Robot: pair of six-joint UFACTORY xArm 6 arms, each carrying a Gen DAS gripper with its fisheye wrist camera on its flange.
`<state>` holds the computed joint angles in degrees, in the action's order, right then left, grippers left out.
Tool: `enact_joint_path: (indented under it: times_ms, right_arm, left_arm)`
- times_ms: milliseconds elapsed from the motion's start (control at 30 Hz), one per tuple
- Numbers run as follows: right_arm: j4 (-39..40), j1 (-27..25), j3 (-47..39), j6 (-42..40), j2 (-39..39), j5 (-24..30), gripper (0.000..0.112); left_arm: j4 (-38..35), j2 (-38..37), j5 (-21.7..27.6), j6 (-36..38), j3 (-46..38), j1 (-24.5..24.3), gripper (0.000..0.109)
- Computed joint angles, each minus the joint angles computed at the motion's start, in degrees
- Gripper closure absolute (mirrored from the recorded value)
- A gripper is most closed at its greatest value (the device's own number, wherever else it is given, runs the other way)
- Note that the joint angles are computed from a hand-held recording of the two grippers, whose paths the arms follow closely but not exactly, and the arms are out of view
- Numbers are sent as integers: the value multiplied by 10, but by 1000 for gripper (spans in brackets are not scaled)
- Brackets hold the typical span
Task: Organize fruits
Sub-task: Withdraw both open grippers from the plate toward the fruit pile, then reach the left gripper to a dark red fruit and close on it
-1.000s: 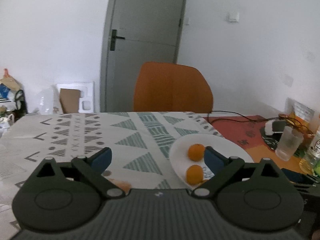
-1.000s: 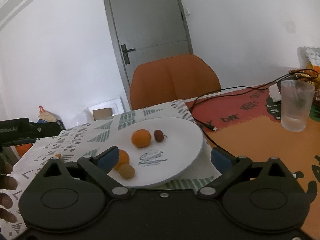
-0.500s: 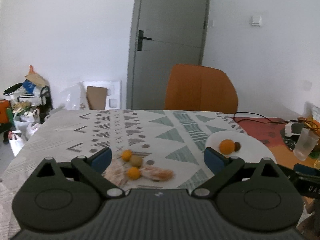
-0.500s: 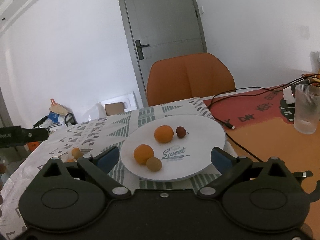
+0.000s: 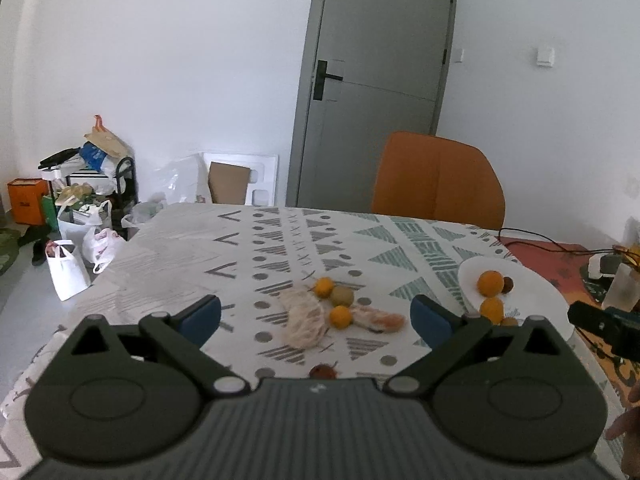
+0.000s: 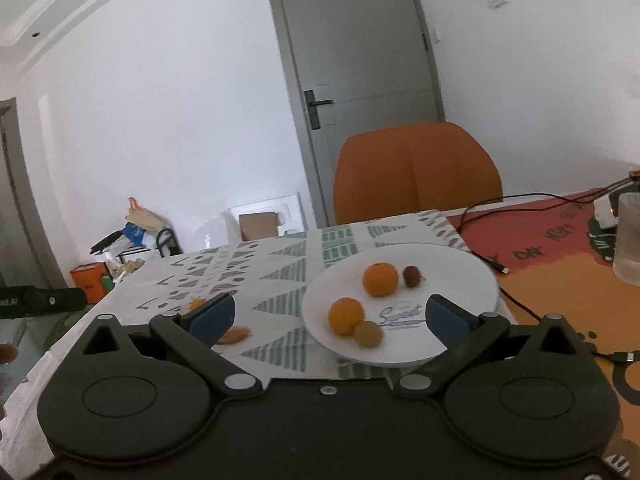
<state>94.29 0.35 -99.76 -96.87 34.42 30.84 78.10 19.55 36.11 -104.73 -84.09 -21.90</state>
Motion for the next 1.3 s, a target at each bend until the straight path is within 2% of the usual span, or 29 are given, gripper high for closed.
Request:
enact_joint_path:
  times_ms: [300, 800, 1300]
  right_arm:
    - [-3, 16, 37, -26, -32, -3, 9]
    - [-66, 35, 92, -9, -73, 41, 9]
    - [-139, 47, 54, 70, -33, 62, 10]
  left_arm:
    - [16, -53, -4, -29, 71, 0, 8]
    - [69, -102, -27, -109, 160, 11, 9]
    - [107, -79, -59, -146, 154, 36, 12]
